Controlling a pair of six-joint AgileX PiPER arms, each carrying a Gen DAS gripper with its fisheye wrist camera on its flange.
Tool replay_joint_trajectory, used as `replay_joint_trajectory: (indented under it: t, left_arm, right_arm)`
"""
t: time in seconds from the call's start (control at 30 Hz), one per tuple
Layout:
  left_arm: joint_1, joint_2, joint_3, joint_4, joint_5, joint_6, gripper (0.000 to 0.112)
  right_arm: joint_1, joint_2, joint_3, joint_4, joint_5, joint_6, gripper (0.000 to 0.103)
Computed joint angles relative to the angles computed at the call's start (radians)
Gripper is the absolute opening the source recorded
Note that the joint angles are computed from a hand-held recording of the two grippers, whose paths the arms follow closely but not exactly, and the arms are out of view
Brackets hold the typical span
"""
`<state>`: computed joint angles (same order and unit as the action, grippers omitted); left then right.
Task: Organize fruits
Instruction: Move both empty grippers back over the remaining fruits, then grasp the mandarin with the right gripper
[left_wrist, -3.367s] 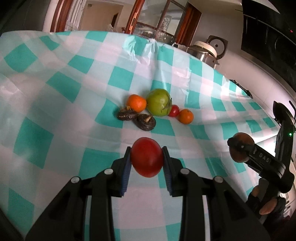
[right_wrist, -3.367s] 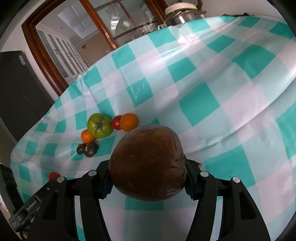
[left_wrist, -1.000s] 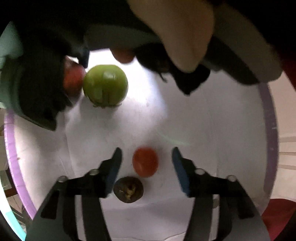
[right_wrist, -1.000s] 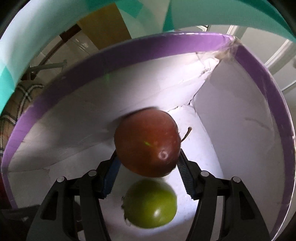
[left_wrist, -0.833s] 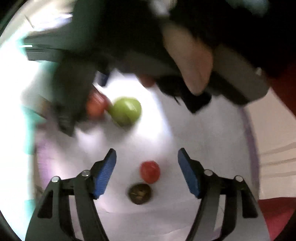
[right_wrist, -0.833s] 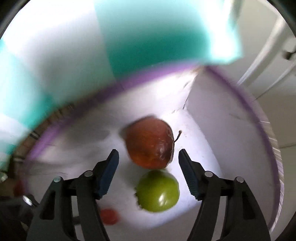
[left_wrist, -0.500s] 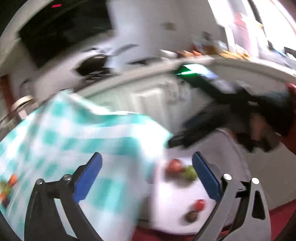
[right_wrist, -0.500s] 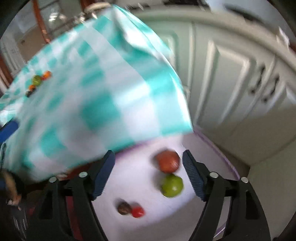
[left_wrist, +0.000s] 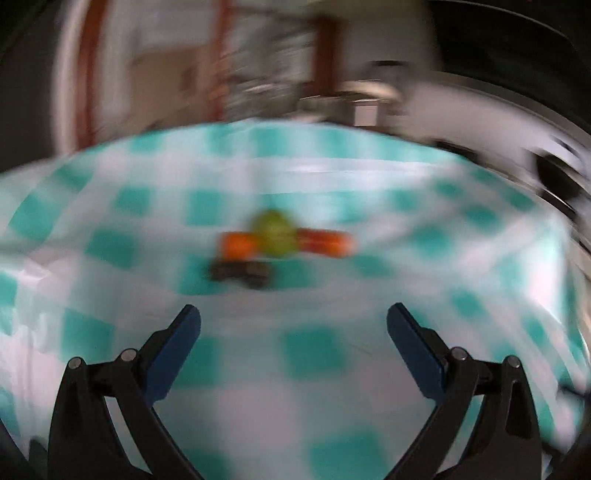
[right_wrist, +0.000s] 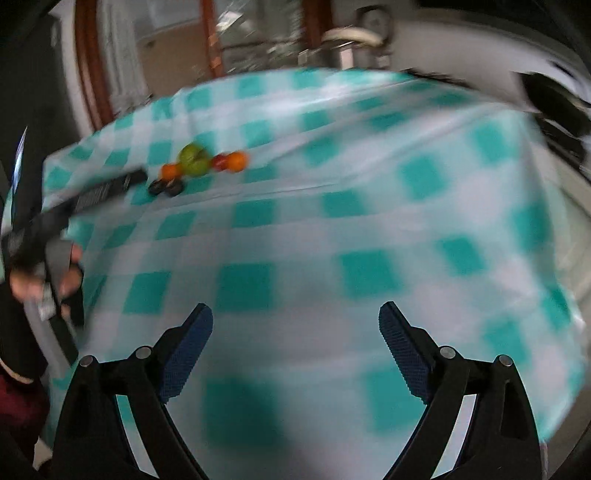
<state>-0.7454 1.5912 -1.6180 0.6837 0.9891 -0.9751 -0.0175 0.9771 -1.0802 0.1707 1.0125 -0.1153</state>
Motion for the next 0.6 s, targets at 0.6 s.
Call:
replay_joint_trajectory:
  t: [0.6]
  left_arm:
    - [0.362,0.008,0.111,-0.363,-0.106,0.183,0.101]
  right_arm:
    - [0.253,0.950,-0.855,-0.211,-0.014,0.244,0.083]
